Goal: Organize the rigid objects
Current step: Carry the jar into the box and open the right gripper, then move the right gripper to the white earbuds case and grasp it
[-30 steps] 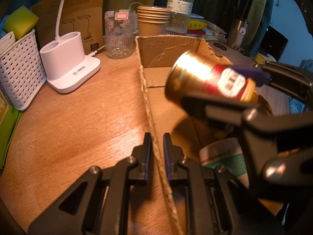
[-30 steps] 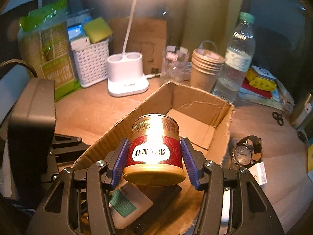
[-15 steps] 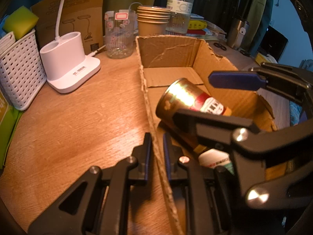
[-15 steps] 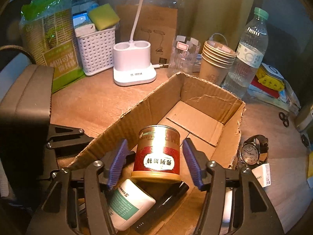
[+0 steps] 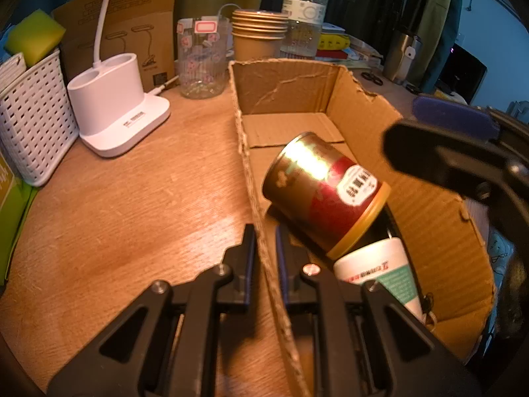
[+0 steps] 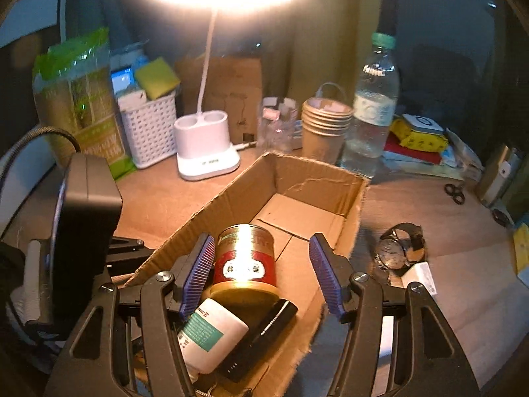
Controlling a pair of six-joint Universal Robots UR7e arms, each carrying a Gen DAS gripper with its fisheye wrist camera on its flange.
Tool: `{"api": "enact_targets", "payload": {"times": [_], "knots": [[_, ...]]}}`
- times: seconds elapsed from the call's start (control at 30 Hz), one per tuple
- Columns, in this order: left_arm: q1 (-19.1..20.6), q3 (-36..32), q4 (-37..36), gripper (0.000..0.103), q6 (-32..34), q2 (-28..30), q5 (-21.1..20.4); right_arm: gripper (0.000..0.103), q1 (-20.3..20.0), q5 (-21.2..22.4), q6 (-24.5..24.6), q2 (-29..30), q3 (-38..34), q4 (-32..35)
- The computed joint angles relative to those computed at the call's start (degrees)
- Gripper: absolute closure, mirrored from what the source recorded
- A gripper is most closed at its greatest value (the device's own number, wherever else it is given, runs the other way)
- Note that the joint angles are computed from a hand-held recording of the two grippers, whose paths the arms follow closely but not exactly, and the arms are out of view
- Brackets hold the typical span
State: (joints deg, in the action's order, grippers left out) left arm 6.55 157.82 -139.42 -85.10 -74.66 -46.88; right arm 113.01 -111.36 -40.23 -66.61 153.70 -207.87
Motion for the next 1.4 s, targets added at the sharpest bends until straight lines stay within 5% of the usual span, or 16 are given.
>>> {"api": "enact_targets", "payload": {"times": [0.7, 1.13, 1.4], "knots": [[0.0, 0.0, 0.0, 0.090, 0.0, -0.1, 0.0, 0.040, -7.3, 1.3, -1.7, -8.4, 3.8, -7.7], [0.0, 0.1, -0.2, 0.090, 0.1, 0.1, 0.0, 0.040, -18.0, 2.5, -2.6, -6.8, 5.9, -13.0], [0.0, 0.0, 0.1, 0.090, 0.0, -0.2, 0.0, 0.040, -20.5, 2.1, -3.7, -2.8, 6.3, -15.9]]}}
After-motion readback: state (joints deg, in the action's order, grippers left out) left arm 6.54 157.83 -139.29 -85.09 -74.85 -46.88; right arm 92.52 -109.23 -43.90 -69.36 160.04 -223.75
